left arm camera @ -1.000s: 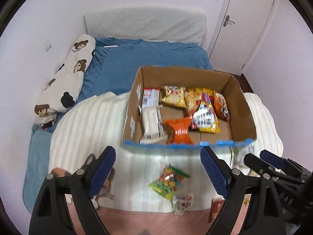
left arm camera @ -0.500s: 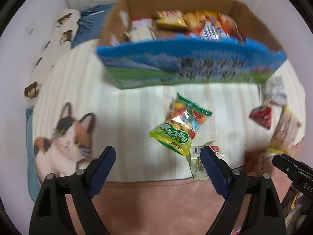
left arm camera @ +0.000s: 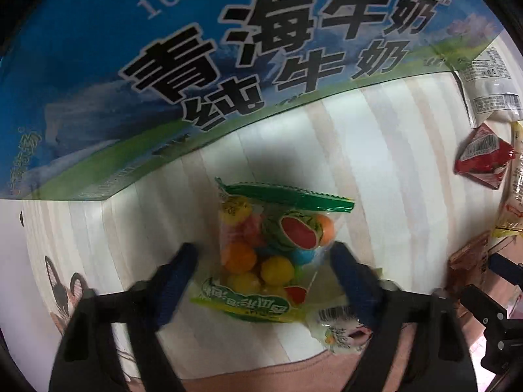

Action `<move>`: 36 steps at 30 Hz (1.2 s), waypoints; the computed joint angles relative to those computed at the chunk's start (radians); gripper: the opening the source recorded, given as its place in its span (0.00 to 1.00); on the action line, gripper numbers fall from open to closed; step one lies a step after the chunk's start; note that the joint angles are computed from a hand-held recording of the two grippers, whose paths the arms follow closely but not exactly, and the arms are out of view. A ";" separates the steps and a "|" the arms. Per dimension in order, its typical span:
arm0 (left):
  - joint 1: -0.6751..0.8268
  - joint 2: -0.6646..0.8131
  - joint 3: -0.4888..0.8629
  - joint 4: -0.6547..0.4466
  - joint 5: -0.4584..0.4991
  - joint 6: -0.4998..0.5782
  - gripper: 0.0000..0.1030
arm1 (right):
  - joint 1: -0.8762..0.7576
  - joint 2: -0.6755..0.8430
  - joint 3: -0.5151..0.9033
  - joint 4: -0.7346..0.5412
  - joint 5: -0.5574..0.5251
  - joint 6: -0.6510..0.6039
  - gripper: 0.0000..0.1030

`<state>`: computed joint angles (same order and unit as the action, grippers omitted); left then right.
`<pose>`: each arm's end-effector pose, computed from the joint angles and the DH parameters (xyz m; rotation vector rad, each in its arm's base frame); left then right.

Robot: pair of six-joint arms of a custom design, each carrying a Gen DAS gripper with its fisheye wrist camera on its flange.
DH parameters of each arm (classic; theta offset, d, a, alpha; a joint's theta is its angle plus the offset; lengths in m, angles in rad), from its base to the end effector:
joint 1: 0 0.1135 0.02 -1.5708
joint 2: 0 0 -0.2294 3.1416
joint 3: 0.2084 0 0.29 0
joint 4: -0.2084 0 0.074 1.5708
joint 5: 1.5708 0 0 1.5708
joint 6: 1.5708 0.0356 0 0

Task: Organize snacks
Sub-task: 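Grasp the fruit candy bag with left tool while right grasps the brown biscuit packet, then carry the candy bag and brown biscuit packet over the cardboard box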

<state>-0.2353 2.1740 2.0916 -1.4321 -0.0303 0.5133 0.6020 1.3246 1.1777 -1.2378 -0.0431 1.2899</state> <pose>0.4320 -0.1025 0.2294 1.1284 2.8761 0.0584 0.2248 0.1563 0.2461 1.0247 2.8789 0.2698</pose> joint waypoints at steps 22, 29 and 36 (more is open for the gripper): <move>0.273 -0.316 -0.454 0.043 0.065 -0.132 0.55 | 0.229 0.284 0.171 0.082 -0.001 0.136 0.57; 0.257 -0.355 -0.534 0.111 0.039 -0.133 0.55 | 0.254 0.280 0.146 0.128 -0.023 0.181 0.63; 0.277 -0.405 -0.539 0.097 0.062 -0.139 0.49 | 0.286 0.339 0.176 0.077 0.019 0.154 0.57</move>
<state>0.0412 1.7689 1.5522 -1.3350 0.0317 0.3739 0.8884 1.6633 1.3541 -1.1603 -0.0240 1.4440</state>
